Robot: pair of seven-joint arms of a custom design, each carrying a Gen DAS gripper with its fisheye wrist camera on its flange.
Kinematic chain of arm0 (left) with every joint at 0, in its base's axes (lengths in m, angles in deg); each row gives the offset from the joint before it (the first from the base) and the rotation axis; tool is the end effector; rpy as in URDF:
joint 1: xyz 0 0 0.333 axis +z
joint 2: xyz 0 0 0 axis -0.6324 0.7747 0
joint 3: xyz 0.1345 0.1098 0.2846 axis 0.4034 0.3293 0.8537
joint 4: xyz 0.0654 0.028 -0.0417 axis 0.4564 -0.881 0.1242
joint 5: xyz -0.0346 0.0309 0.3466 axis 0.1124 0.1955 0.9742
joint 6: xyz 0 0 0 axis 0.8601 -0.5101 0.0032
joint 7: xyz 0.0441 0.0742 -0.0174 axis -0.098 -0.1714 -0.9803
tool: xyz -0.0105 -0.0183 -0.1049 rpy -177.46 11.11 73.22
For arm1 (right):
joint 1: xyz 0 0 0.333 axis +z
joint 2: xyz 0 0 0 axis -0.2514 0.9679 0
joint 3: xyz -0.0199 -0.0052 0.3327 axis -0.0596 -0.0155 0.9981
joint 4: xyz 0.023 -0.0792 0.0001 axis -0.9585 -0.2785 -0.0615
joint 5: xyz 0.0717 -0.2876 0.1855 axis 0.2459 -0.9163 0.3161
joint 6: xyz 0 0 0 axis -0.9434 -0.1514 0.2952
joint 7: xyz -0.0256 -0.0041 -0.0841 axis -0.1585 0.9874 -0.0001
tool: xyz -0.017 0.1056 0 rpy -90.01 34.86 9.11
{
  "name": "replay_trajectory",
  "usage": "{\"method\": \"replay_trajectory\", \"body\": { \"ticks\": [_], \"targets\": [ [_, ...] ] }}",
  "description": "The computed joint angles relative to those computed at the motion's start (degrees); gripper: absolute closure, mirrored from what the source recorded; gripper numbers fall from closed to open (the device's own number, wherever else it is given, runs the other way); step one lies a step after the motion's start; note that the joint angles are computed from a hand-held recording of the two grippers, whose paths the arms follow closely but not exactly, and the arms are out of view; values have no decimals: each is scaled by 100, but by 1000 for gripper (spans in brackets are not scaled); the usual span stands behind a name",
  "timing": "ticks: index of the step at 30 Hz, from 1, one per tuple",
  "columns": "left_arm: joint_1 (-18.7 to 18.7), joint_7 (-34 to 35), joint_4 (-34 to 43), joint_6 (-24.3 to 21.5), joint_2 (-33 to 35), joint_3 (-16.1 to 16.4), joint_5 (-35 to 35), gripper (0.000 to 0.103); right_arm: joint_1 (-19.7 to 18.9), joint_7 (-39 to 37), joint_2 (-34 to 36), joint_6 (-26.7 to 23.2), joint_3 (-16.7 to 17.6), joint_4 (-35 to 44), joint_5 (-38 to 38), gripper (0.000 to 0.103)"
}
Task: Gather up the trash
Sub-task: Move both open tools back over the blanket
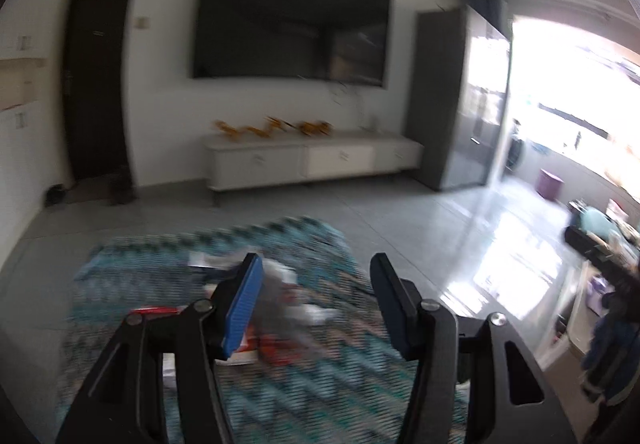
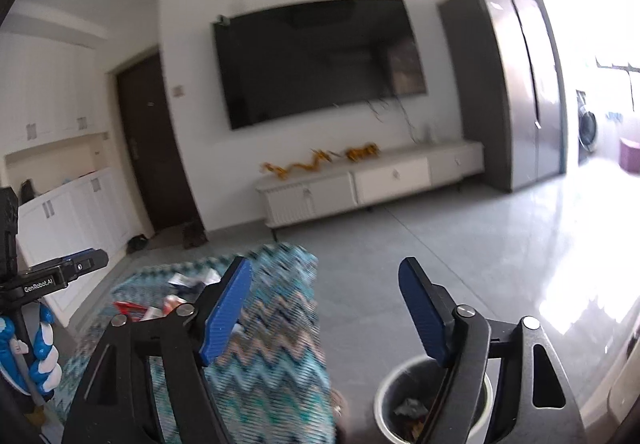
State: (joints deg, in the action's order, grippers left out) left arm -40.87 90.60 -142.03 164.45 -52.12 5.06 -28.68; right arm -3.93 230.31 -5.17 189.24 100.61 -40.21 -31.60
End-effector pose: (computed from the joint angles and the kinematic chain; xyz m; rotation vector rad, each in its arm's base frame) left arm 0.4338 -0.1004 0.7174 -1.5362 1.5884 -1.0869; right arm 0.4436 0.2575 0.6862 -1.4393 1.3581 -0.7725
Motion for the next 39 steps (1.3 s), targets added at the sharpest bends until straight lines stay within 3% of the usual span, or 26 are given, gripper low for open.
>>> {"method": "replay_trajectory", "body": {
  "ticks": [6,14,22,28,35,39],
  "targets": [
    [600,-29,-987,118,-1237,384,119,39,295,-229,18,-325,236,491,-81,22],
    [832,405,-1760,193,-1945,1091,-223,39,879,-472,334,-947,351,1115,-53,22],
    [433,1195,-2022,345,-1941,1831,-869,39,1526,-582,767,-1334,140,1720,-161,22],
    [216,1675,-1979,442,-1551,2065,-1310,39,1951,-936,1262,-1449,-143,2234,15,22],
    [-284,2386,-1740,229,-910,2294,-1902,40,2151,-2001,2119,-1407,-403,2764,1330,29],
    [-639,2856,-1516,24,-386,2404,-2405,40,2052,-3050,2794,-1451,-240,3161,2499,38]
  ]
}}
